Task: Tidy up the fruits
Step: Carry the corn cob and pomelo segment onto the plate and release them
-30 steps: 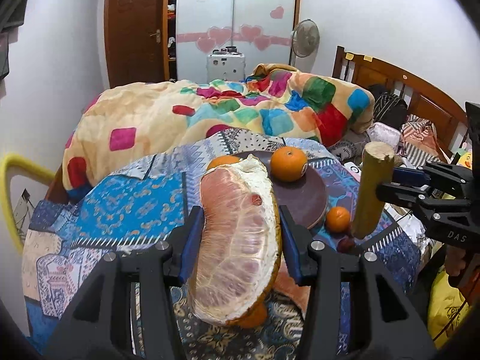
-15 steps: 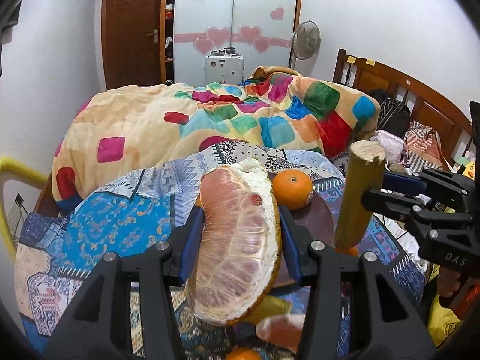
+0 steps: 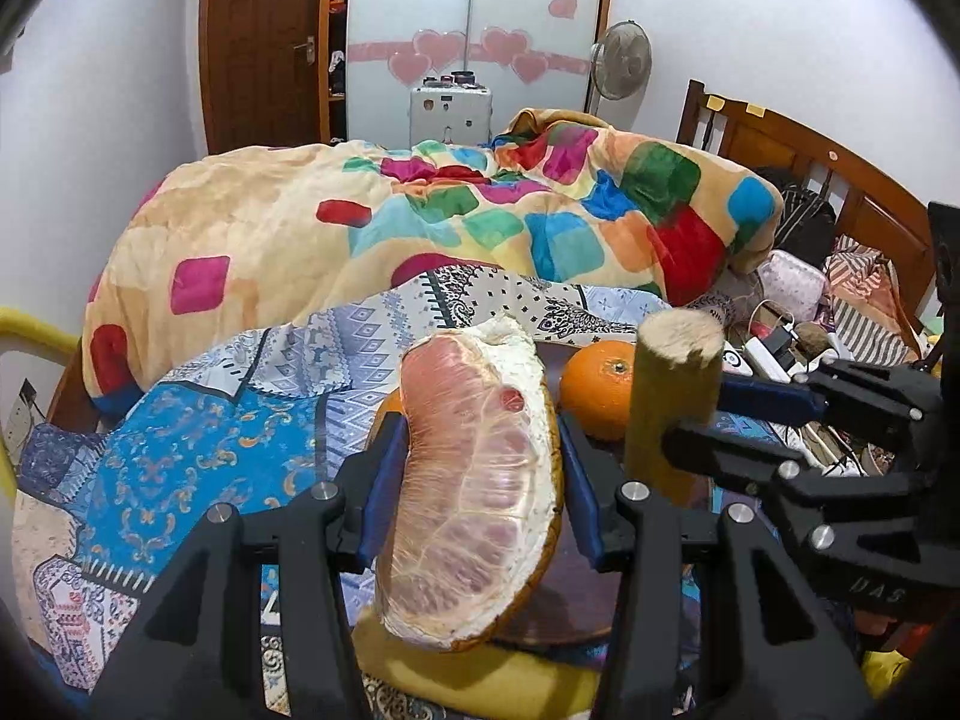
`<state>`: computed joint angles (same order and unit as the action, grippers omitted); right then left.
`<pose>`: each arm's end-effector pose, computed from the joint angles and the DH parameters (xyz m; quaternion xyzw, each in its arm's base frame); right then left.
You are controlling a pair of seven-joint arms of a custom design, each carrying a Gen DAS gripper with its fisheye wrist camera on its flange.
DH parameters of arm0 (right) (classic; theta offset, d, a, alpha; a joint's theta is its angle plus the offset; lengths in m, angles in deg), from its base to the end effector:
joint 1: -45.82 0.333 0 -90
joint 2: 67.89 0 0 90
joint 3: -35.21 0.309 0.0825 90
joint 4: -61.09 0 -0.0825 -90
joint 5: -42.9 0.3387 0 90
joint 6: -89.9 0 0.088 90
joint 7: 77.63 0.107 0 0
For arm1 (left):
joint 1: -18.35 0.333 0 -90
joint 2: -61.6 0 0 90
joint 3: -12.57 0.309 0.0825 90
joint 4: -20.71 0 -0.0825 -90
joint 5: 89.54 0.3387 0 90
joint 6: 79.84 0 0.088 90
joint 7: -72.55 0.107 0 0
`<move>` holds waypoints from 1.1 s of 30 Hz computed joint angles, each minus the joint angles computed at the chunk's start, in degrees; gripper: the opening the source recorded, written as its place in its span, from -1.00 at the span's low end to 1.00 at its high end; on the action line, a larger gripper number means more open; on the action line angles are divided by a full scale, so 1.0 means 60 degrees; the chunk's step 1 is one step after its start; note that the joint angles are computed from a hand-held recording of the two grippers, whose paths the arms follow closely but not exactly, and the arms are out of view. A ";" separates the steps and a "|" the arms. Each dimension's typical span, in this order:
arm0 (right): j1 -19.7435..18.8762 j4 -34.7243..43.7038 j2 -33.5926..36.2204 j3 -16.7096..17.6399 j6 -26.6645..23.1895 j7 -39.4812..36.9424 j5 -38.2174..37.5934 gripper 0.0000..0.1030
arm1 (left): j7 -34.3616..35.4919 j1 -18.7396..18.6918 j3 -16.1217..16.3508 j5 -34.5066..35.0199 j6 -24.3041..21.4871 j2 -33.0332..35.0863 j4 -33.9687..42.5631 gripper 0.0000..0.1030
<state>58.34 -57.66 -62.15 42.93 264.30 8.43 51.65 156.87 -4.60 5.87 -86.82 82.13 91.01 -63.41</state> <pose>0.5461 0.1860 0.5064 -0.7211 0.5487 -0.2165 0.3634 0.6213 -0.3333 0.4988 -0.4974 0.7635 -0.3691 0.1829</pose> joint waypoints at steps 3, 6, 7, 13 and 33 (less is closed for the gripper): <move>-0.0166 0.0073 0.0117 0.0186 0.0105 -0.0304 0.0368 -0.36 | 0.0113 0.0069 -0.0111 -0.0143 -0.0244 0.0292 0.0415 -0.05; -0.0258 0.0233 0.0260 0.0284 0.0098 -0.0524 0.0647 -0.36 | -0.0005 -0.0028 -0.0008 -0.0111 -0.0591 0.0535 0.0801 -0.05; -0.0265 0.0267 0.0291 0.0282 0.0101 -0.0505 0.0648 -0.36 | 0.0041 0.0008 -0.0058 -0.0146 -0.0699 0.0613 0.0913 -0.05; -0.0052 0.0430 0.0506 -0.0073 -0.0132 0.0169 -0.0308 -0.37 | 0.0316 0.0111 -0.0241 -0.0315 -0.0701 0.0695 0.1004 -0.04; 0.0345 -0.0715 -0.0599 -0.0578 0.0263 0.2169 -0.2533 -0.29 | 0.0081 0.0029 -0.0035 -0.0006 0.0277 -0.1203 -0.1468 -0.04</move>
